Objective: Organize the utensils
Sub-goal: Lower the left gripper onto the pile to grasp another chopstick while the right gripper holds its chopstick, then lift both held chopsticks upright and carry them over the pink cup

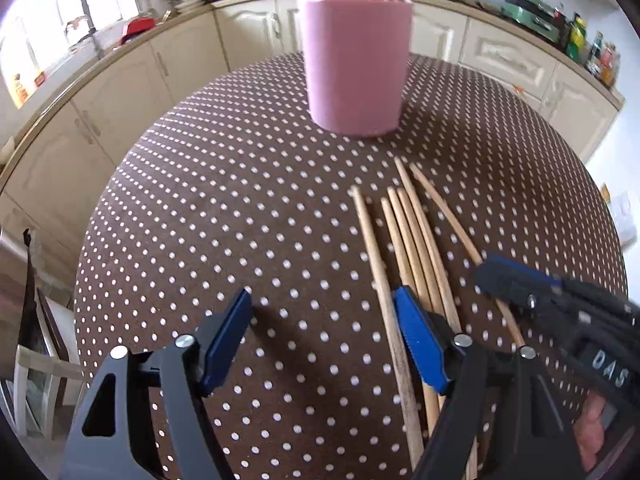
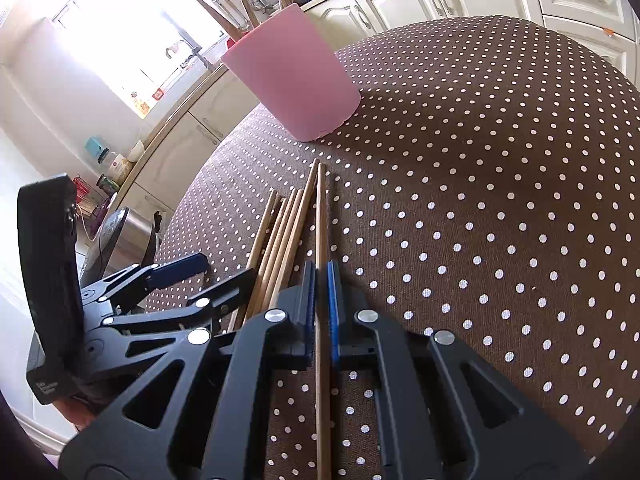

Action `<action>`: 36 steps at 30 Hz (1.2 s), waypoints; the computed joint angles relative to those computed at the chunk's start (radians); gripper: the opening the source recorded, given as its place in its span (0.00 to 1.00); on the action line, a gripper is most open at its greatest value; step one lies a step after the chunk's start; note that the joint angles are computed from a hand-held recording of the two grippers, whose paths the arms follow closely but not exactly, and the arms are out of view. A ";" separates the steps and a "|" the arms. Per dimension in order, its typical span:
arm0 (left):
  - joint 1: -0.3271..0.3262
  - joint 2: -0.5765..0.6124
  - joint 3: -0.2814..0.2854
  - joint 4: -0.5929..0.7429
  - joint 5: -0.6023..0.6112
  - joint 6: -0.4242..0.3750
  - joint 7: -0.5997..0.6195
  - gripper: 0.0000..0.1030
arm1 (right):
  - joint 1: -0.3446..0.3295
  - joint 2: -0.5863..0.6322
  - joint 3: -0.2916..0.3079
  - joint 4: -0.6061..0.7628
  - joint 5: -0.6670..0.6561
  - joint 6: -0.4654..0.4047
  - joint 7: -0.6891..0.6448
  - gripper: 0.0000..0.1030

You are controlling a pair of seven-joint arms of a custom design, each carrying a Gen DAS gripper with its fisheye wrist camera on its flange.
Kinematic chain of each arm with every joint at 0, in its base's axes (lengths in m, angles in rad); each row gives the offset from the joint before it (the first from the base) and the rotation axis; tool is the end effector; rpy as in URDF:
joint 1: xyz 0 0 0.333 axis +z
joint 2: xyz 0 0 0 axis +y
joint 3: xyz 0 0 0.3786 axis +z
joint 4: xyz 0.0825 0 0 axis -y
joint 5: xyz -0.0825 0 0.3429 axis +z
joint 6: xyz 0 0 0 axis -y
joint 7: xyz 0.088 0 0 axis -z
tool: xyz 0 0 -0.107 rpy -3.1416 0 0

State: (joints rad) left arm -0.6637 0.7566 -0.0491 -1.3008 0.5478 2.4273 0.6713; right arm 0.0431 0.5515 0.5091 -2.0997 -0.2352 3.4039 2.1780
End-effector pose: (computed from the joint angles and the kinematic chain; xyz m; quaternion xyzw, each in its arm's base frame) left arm 0.6014 -0.5007 0.3971 -0.6307 0.7290 -0.1829 0.1933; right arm 0.5548 0.3128 0.3721 -0.6501 0.6359 0.0027 0.4160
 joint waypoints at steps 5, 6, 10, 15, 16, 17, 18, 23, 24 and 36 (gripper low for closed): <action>-0.003 0.020 0.022 0.017 0.007 0.042 -0.045 0.70 | -0.001 0.001 0.002 0.000 -0.001 0.001 0.005 0.06; -0.001 0.015 0.025 0.002 0.018 0.065 -0.044 0.66 | -0.001 0.001 0.002 0.001 -0.001 0.001 0.006 0.06; -0.001 0.000 0.030 -0.045 0.070 0.158 0.006 0.17 | -0.002 0.002 0.004 0.001 -0.002 0.003 0.009 0.06; -0.049 -0.004 0.092 -0.086 0.149 0.229 -0.064 0.07 | 0.040 -0.013 -0.040 0.002 0.011 -0.003 0.009 0.06; -0.043 -0.010 0.091 -0.098 0.148 0.250 -0.084 0.07 | 0.055 -0.017 -0.053 0.004 0.017 -0.007 0.005 0.06; -0.057 -0.023 0.105 -0.129 0.163 0.276 -0.127 0.07 | 0.063 -0.018 -0.059 0.006 0.023 -0.009 0.003 0.06; -0.058 -0.034 0.114 -0.147 0.174 0.300 -0.155 0.07 | 0.058 -0.016 -0.053 0.006 0.025 -0.006 0.002 0.06; -0.117 -0.095 0.219 -0.243 0.332 0.400 -0.392 0.07 | 0.066 -0.018 -0.054 -0.003 0.010 0.045 -0.012 0.06; -0.117 -0.102 0.224 -0.251 0.355 0.412 -0.430 0.07 | 0.043 -0.007 -0.028 -0.004 -0.013 0.065 -0.008 0.06; -0.164 -0.178 0.301 -0.259 0.728 0.423 -0.840 0.06 | 0.367 -0.077 -0.342 -0.007 0.162 0.202 -0.072 0.06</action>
